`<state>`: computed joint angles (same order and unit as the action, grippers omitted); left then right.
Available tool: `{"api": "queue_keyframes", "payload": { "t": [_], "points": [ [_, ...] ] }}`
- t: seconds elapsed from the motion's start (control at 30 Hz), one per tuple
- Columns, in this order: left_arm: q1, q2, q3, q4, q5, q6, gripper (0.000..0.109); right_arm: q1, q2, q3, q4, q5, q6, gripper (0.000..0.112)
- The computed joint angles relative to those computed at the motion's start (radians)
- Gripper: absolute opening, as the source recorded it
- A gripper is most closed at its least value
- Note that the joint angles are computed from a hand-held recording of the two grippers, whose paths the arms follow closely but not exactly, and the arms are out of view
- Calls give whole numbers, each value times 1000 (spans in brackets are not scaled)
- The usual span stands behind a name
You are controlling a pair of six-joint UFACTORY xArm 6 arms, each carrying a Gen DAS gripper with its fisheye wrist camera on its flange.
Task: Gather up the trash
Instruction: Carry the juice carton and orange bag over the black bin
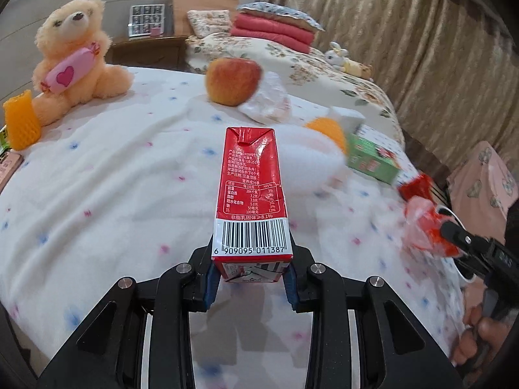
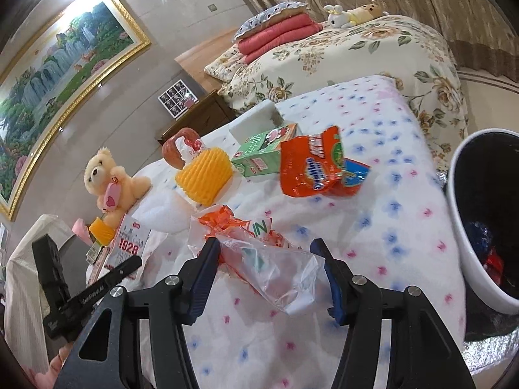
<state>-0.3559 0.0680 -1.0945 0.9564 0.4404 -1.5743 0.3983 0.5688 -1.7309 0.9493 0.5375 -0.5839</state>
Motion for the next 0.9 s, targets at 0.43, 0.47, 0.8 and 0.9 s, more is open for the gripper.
{"api": "queue_keyframes", "payload": {
  "t": [0.43,0.47,0.8,0.9],
  "points": [
    [-103,128,-148,-162,-76,244,31,-49,-119,166,74,-66,-55,58],
    [-110,141,-163,-175,-78,262,31,-54,-125,175,77,-72,-56,59],
    [-170,280,-338,-374,-87,512,31,-107,-178,254,93,-129,-51,58],
    [-183,319,-393,-424,-81,584,31,-127,-189,272,96,-141,-47,58]
  ]
}}
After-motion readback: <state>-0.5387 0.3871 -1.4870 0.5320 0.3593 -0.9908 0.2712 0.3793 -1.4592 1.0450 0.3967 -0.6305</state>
